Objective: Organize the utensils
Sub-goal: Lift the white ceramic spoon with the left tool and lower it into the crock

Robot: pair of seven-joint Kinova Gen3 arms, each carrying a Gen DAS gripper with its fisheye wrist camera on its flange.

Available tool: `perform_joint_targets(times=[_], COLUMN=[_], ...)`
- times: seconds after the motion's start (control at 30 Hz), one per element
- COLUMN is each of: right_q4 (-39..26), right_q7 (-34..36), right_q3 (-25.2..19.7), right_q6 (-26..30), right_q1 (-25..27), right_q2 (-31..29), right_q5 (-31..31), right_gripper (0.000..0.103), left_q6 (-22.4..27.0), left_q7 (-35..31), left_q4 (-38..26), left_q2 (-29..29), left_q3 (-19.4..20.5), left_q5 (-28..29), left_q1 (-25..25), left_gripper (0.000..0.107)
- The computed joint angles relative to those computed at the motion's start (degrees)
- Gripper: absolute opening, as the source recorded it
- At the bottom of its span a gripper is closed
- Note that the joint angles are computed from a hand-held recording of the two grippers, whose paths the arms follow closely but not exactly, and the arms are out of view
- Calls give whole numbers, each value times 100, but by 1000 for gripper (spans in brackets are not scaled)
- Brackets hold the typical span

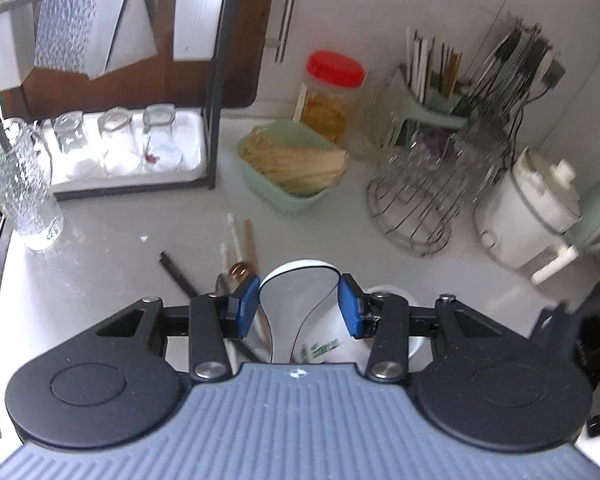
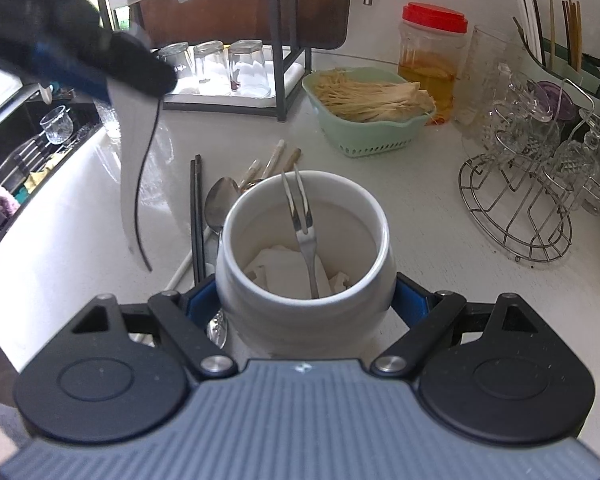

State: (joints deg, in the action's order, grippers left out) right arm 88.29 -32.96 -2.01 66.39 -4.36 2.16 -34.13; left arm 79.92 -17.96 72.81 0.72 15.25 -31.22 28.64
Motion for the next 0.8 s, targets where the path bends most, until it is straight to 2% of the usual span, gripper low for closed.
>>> perform_joint_targets(times=[0.27, 0.53, 0.8], right_q4=[-37, -36, -12], right_q7=[-19, -7, 89], right_q3=[-19, -23, -13], right_q6=[3, 7, 13], right_q1=[-16, -11, 20], right_q2=[33, 36, 50], right_q5=[5, -8, -89], right_gripper=[91, 91, 91], left_q6=[172, 18, -99], left_q7=[-442, -921, -1257], left_q4=[-797, -1337, -1460], left_q2=[198, 441, 712], left_q3=[-40, -205, -452], left_q5=[-249, -135, 234], left_q1=[150, 285, 359], left_gripper=[48, 48, 48])
